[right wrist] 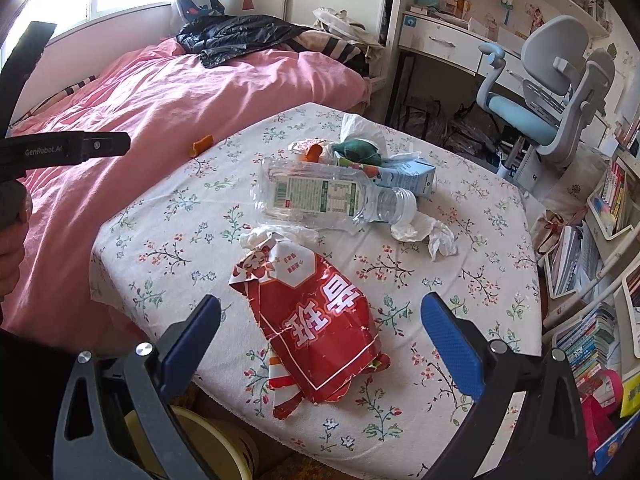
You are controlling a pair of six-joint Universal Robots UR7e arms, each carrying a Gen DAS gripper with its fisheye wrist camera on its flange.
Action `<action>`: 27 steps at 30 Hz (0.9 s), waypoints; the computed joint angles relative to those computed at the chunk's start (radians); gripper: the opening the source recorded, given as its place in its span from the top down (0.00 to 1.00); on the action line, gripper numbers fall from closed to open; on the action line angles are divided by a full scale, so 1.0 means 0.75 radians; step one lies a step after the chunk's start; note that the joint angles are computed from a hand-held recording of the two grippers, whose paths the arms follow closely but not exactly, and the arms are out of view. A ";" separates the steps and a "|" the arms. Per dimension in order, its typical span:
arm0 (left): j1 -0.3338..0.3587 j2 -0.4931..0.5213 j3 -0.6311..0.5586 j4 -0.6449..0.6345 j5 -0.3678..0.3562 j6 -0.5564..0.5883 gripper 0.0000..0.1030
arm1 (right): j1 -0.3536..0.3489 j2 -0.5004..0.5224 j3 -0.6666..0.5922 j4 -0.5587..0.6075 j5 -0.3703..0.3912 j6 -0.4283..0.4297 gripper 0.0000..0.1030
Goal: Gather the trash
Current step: 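Grasp the red snack bag with the right gripper while the left gripper grasps a white tissue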
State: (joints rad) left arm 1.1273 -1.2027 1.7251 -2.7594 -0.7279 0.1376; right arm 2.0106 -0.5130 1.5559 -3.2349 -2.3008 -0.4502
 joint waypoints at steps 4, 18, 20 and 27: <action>-0.002 0.001 0.001 0.009 -0.003 -0.003 0.07 | -0.007 0.005 -0.009 0.039 -0.007 0.022 0.06; 0.001 0.014 0.008 0.107 -0.052 0.010 0.07 | -0.089 0.013 -0.074 0.369 0.037 0.245 0.36; 0.000 0.020 0.015 0.126 -0.074 0.017 0.07 | -0.096 -0.012 -0.050 0.366 0.076 0.247 0.48; -0.006 0.055 0.043 0.142 -0.199 0.073 0.07 | -0.132 -0.136 0.065 0.331 0.165 0.342 0.76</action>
